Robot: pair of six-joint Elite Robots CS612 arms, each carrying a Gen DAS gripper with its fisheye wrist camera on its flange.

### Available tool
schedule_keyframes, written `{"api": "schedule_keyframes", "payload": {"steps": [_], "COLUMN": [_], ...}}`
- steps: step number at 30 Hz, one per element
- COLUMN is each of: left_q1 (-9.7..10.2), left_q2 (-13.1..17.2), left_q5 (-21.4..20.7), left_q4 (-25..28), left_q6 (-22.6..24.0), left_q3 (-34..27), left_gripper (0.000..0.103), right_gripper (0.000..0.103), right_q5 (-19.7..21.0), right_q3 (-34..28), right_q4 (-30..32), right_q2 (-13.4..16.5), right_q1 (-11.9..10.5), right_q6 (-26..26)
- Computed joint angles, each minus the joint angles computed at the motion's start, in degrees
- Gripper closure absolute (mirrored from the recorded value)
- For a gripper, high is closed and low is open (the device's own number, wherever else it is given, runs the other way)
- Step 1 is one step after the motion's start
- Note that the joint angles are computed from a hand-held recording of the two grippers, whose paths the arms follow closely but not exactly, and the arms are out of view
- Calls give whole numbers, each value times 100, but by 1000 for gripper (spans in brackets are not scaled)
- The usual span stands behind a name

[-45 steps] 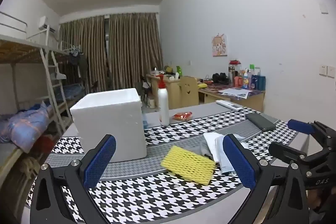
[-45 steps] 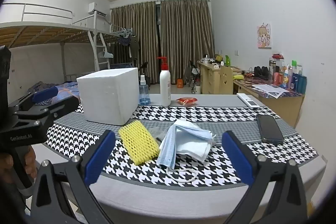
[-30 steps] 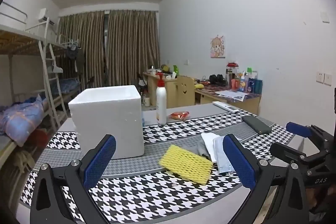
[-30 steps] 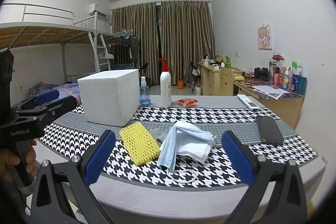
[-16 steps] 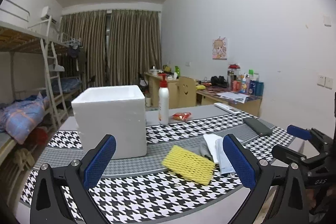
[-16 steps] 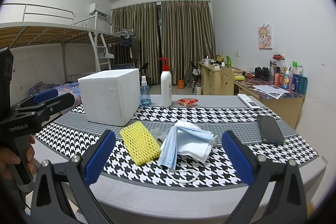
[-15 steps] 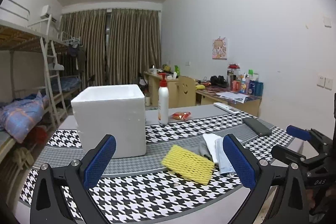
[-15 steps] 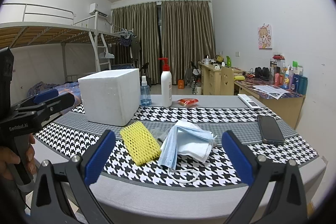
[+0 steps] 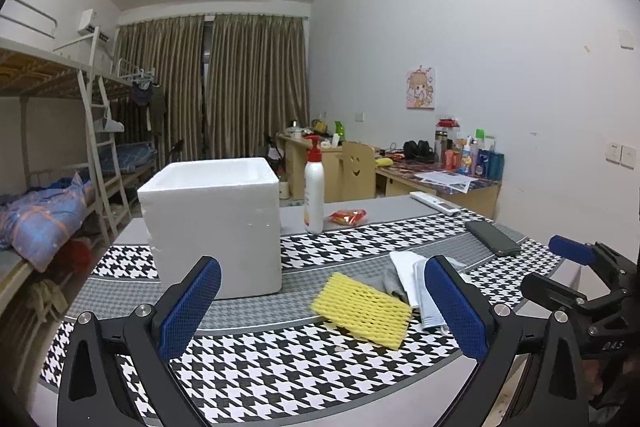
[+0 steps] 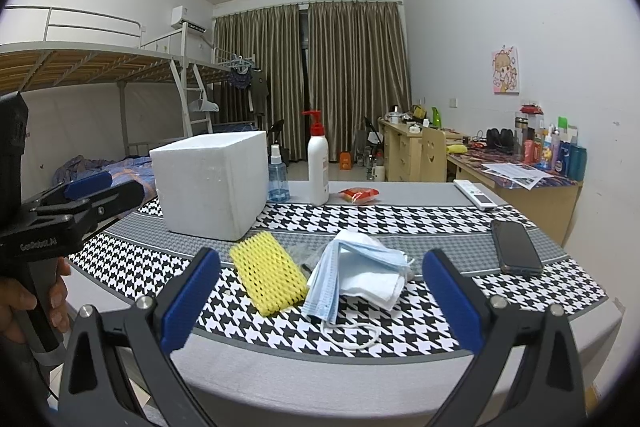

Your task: Organize soft objects

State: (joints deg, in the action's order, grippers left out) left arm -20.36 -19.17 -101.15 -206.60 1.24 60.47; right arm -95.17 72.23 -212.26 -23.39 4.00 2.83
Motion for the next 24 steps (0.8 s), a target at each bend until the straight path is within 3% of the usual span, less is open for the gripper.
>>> {"api": "schedule_keyframes", "payload": {"steps": [8, 24], "left_q1": [13, -3], "left_q2": [3, -15], "left_q5": [-94, 8], "left_q4": [-176, 24], "left_q6": [11, 100], "left_q3": [29, 24], "left_gripper": [1, 1], "right_gripper": [1, 1], "right_q5": [-1, -2], "right_q3": [-46, -48], "right_q4": [36, 24], "right_q2": [22, 27], "right_q1": [1, 0], "right_q6": [-1, -12]}}
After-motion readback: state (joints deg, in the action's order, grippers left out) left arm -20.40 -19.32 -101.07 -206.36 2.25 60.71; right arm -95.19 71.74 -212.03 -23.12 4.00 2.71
